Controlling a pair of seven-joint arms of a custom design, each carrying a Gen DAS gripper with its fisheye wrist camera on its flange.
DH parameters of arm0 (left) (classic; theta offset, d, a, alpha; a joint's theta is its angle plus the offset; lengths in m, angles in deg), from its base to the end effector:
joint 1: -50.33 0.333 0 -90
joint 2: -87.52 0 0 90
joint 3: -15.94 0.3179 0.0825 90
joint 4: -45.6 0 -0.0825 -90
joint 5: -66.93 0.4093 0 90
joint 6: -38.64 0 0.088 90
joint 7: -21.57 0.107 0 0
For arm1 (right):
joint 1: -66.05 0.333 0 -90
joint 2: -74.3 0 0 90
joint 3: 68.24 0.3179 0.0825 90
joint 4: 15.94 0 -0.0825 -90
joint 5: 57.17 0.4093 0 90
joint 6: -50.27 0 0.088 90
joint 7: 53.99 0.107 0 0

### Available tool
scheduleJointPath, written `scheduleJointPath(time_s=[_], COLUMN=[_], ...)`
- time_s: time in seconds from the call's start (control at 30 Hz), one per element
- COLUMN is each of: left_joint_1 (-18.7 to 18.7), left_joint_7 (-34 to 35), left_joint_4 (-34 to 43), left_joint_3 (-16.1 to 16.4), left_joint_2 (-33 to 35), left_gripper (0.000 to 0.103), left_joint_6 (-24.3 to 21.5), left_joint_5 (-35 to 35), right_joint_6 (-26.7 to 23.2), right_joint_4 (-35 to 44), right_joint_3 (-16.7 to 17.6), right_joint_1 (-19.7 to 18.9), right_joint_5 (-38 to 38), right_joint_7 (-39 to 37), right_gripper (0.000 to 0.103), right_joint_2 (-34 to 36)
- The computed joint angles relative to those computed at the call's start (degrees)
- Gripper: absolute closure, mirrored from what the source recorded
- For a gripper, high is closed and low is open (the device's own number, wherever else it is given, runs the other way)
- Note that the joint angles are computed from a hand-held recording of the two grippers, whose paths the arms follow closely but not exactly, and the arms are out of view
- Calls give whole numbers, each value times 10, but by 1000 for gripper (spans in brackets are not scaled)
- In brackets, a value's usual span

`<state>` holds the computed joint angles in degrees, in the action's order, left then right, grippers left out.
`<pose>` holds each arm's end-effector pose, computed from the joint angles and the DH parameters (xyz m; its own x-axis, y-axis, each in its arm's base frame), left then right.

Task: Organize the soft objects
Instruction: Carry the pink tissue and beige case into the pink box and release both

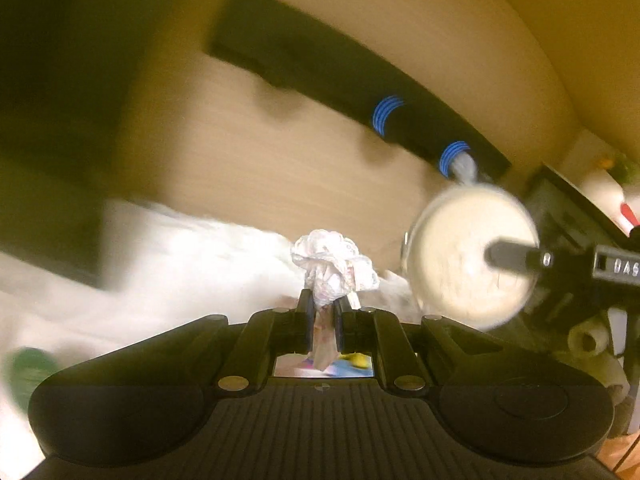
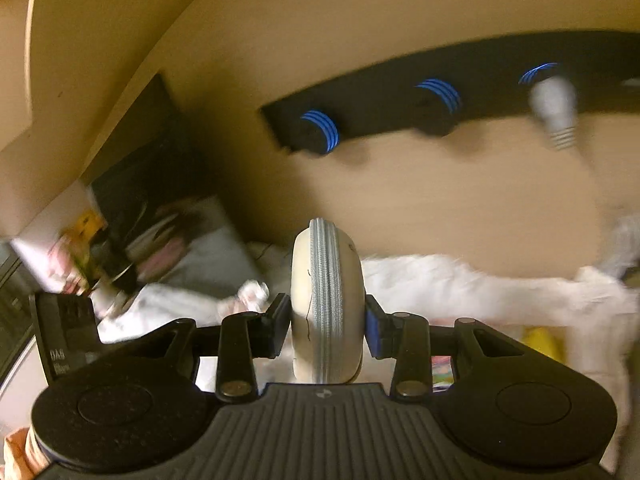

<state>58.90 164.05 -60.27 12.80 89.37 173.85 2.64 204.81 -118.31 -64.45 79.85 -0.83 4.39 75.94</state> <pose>0.6356 0.0491 0.5548 -0.3647 -0.8087 0.4615 -0.6758 -0.1111 -0.7287 0.6221 0.1674 0.6148 0.3669 -0.7912 -0.4893 -0.6436 0.1640 -0.7476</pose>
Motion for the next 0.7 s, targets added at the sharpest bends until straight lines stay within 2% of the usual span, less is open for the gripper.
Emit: scheduleJointPath(time_s=[0.13, 0.3, 0.33, 0.4, 0.47, 0.53, 0.57, 0.7], left_joint_1=[-16, -18, -26, -50, -65, -54, -43, -37], left_joint_7=[-40, -70, -86, -130, -129, -92, -77, -64], left_joint_4=[24, 59, 68, 72, 49, 29, 25, 27], left_joint_3=[-21, -56, -62, -65, -69, -88, -99, -116], left_joint_2=[41, 112, 131, 152, 155, 155, 154, 159], left_gripper=[90, 89, 88, 86, 85, 82, 81, 80], left_joint_6=[-22, -48, -40, 10, 69, 110, 114, 141], left_joint_5=[20, -8, 19, 114, 189, 187, 176, 195], right_joint_6=[72, 84, 86, 83, 82, 79, 78, 54], right_joint_4=[-45, -80, -86, -80, -72, -66, -61, -15], right_joint_3=[-8, -21, -21, -21, -19, -15, -13, 11], right_joint_1=[-2, -7, -8, -12, -17, -22, -27, -57], right_joint_5=[-18, 7, 2, -6, -14, -32, -30, 45], right_joint_7=[4, 1, 15, 40, 61, 86, 89, 71], right_gripper=[65, 65, 65, 65, 65, 65, 65, 65], right_joint_2=[-25, -30, -27, -5, 17, 38, 50, 110])
